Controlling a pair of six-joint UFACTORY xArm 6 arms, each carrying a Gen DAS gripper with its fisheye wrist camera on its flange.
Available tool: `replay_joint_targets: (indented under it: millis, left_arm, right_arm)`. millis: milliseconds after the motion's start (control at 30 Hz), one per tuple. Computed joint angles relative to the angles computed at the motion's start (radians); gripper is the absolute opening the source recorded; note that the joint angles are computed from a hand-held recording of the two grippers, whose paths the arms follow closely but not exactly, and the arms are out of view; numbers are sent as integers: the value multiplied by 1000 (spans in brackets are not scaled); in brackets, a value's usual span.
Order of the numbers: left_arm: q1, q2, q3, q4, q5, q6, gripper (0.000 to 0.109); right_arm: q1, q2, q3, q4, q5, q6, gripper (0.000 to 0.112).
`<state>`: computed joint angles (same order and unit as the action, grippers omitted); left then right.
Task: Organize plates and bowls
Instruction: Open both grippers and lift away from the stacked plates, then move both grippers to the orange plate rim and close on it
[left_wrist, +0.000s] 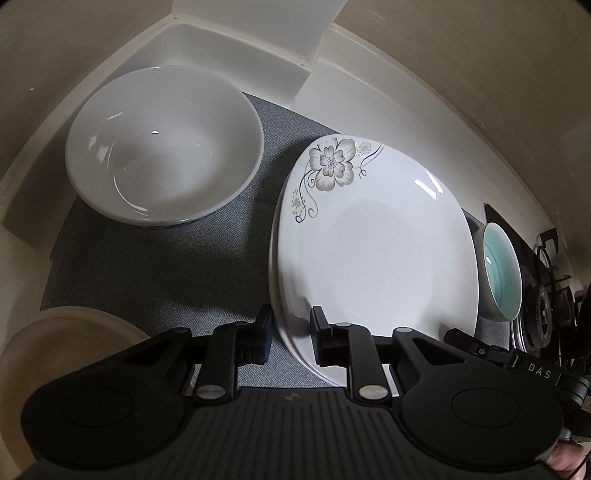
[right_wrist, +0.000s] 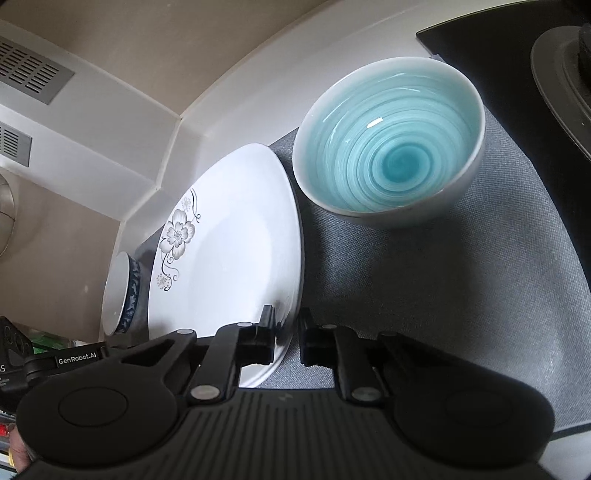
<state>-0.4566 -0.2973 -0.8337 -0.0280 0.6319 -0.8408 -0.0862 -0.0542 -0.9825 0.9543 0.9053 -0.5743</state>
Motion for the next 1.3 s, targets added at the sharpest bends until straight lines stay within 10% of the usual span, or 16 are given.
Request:
replay_joint_targets:
  millis: [533,733,967,1167,1300]
  left_arm:
    - [-28,-60,46,-132,-16,19,37]
    - [-110,-193,93,79,0,-129,61]
    - [-287,-317,76,361,283,-353,66]
    - [-404,-397,113,349,427,-432,65]
    - [-401,-431,177,295,413,-465,59]
  right_arm:
    - [-48,-146,57,-113,70,-159,36]
    - [-75,-289,144,-176,190,-202,39]
    - [30,-389,229,-169,238,-289,46]
    - [125,-416,248,-244,162,-267,100]
    - [244,-517,344,-434,-75,-208,103]
